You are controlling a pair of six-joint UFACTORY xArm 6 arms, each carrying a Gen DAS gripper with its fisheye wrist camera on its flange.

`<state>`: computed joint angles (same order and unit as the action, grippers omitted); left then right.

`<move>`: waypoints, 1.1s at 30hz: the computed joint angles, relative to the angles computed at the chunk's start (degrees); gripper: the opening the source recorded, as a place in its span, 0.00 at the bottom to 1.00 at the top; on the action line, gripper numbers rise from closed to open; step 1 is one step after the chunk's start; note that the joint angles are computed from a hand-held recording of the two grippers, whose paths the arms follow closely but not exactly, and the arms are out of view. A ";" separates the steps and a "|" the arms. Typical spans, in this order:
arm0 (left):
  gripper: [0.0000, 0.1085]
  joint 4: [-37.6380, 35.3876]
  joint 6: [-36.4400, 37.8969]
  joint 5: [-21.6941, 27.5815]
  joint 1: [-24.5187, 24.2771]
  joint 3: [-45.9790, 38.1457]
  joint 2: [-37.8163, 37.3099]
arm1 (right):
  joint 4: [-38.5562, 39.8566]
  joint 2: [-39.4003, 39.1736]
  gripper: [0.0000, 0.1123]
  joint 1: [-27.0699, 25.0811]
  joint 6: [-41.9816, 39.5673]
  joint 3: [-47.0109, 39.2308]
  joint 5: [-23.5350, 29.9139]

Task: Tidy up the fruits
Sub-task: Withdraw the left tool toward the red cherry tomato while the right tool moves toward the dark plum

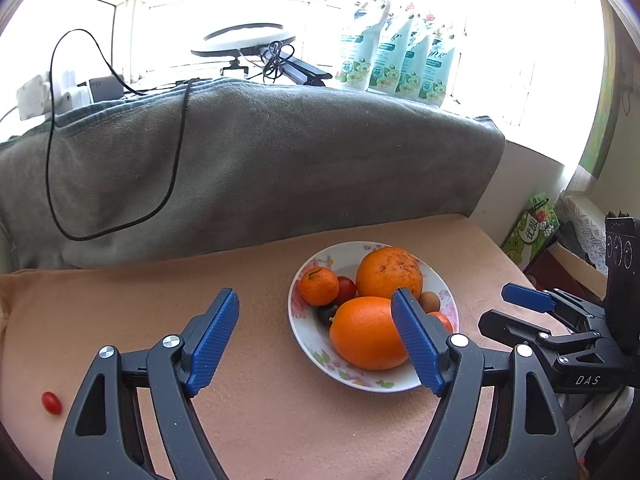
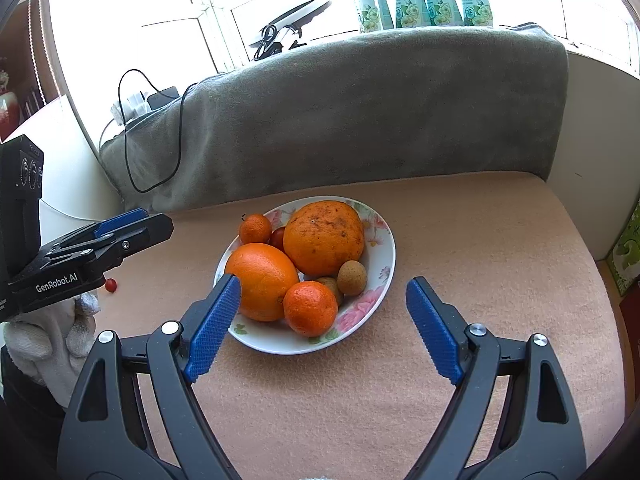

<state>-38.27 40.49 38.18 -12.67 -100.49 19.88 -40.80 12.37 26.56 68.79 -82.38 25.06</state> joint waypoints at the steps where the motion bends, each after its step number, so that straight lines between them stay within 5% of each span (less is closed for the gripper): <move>1: 0.72 -0.35 0.33 -0.12 0.18 0.45 -0.42 | -0.07 -0.10 0.77 0.23 0.08 0.00 0.05; 18: 0.72 -5.05 4.96 -2.84 4.78 8.02 -6.71 | -0.08 2.91 0.77 5.89 -2.49 -5.72 1.87; 33: 0.72 -4.13 3.77 -3.92 13.58 9.19 -6.00 | 12.98 14.60 0.77 11.08 -17.48 -20.03 2.26</move>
